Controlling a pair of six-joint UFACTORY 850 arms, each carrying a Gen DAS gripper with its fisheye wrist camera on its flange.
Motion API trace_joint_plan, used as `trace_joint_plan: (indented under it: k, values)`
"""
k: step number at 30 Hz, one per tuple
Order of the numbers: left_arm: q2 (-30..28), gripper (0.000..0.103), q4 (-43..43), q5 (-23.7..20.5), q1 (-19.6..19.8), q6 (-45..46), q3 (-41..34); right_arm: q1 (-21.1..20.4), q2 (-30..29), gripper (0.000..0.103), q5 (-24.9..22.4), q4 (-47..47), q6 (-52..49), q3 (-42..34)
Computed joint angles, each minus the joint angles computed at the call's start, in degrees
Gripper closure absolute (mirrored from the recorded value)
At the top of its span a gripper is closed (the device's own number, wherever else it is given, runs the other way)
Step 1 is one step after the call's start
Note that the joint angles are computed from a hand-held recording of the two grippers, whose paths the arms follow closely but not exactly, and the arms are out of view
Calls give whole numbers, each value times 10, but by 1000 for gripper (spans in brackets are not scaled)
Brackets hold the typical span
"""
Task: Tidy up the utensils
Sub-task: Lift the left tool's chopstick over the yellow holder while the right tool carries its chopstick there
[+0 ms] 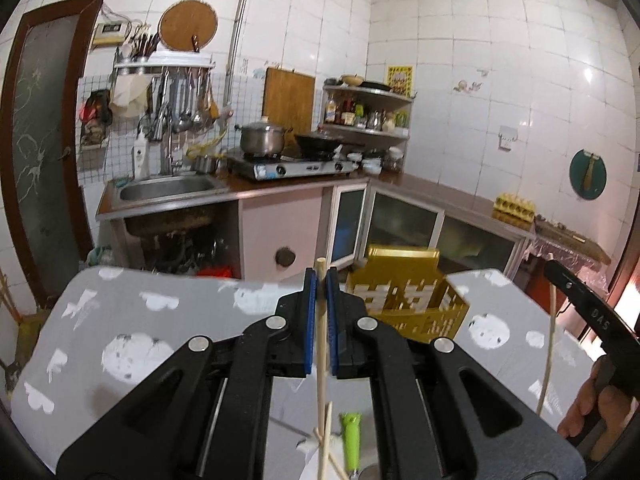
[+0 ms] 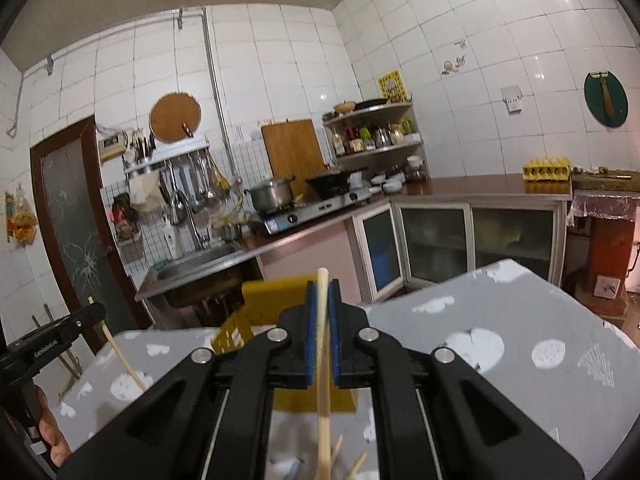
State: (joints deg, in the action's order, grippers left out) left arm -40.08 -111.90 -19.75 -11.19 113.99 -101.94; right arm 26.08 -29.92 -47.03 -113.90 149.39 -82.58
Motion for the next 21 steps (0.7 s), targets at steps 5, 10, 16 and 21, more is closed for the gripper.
trace_joint_plan:
  k: [5, 10, 16, 21]
  values:
    - [-9, 99, 24, -11, -5, -36, -43, -11, -10, 97, -7, -17, -13, -37]
    - [-25, 99, 54, -23, -9, -90, -100, -24, -29, 97, 4, -39, -21, -92]
    - [-58, 99, 92, -22, -22, -142, -186, -34, -65, 97, 7, -45, -58, -169]
    - [-113, 99, 163, -11, -36, -218, -286, -50, -101, 97, 15, -60, -56, -228]
